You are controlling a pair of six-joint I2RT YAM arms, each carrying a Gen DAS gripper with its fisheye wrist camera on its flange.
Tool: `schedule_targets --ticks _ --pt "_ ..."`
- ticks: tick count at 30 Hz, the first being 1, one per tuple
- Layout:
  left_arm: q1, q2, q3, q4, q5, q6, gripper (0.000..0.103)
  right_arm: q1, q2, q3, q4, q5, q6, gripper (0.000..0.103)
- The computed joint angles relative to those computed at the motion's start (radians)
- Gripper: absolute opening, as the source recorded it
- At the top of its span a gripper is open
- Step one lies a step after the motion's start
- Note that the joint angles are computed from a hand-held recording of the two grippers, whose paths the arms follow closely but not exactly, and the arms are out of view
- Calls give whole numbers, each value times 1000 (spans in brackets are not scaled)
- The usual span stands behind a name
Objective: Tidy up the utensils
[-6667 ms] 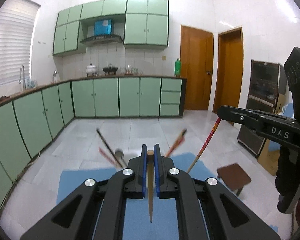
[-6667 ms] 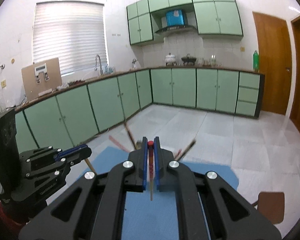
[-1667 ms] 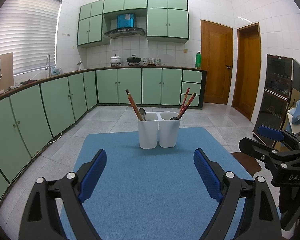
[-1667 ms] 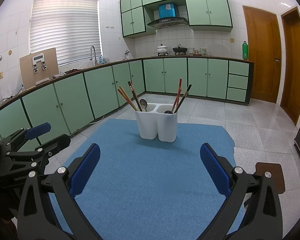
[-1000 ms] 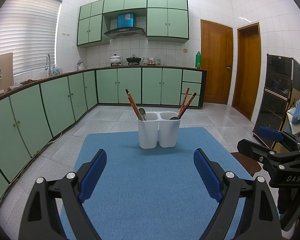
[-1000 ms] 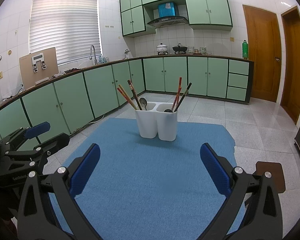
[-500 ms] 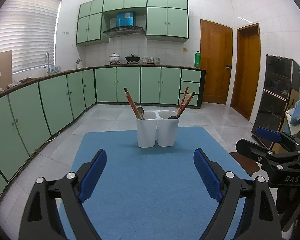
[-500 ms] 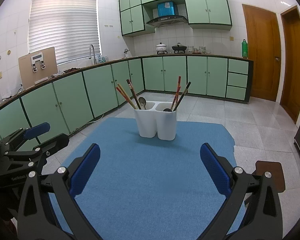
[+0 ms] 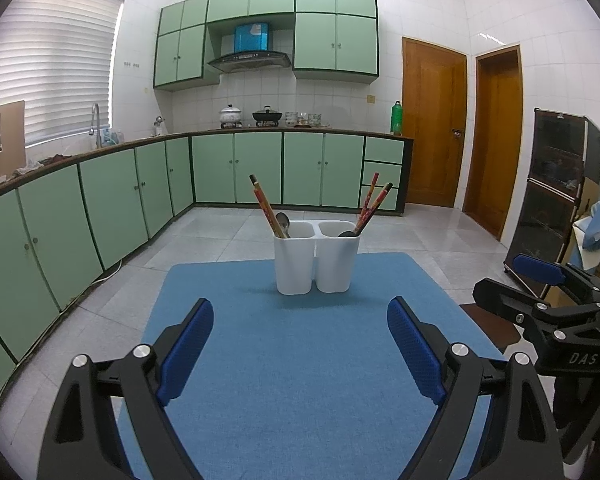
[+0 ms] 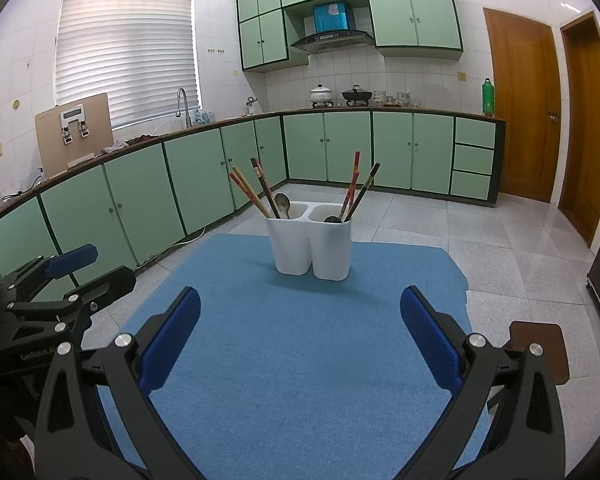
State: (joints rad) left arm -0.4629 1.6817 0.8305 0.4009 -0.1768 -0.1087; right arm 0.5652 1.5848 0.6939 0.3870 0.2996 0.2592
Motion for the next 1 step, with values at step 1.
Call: schedule_targets --ticks 1 --pt "0 -1 -1 0 -2 0 87 -1 -1 1 -2 -1 -1 97"
